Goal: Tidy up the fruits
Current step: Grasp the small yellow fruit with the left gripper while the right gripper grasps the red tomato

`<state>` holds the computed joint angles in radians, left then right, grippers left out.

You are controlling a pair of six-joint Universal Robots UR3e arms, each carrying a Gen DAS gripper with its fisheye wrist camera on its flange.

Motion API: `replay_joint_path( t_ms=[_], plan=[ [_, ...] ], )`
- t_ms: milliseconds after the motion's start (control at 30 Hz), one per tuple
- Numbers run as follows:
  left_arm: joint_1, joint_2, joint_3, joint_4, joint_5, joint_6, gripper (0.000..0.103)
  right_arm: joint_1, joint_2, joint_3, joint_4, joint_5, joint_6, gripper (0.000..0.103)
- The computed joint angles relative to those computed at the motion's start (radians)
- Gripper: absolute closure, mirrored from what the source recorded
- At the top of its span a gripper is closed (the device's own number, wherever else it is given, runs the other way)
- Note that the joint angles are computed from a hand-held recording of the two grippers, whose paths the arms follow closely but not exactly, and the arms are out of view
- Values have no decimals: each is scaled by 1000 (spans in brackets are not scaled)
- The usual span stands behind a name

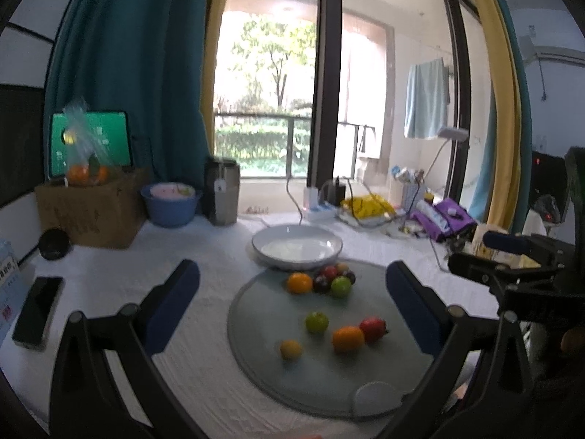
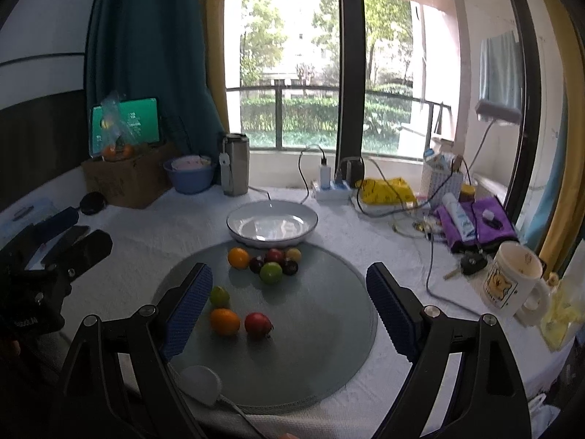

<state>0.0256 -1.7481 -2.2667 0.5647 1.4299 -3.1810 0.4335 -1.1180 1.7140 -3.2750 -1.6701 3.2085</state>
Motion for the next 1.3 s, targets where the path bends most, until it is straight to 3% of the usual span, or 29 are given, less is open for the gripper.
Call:
replay_joint_path(
  t_ms=[533,700,900,1000,1133,1300],
  plan=[
    [-67,-287,246,-312,26,88,1,-81,203,-154,244,159,23,16],
    [-70,-333,315,-378,20,88,3,-91,248,-222,317,216,-1,23],
    [-71,-345,406,-563,24,101,35,-94,301,-316,387,269,-46,34],
    [-81,-358,428,-581,46,107,40,-95,318,-349,404,278,-68,40],
    [-84,-368,440,-575,57,98,61,-95,339,-396,431,303,-102,47],
    [-84,-362,453,-606,65,98,77,-96,363,-454,472,330,-128,51]
  ],
)
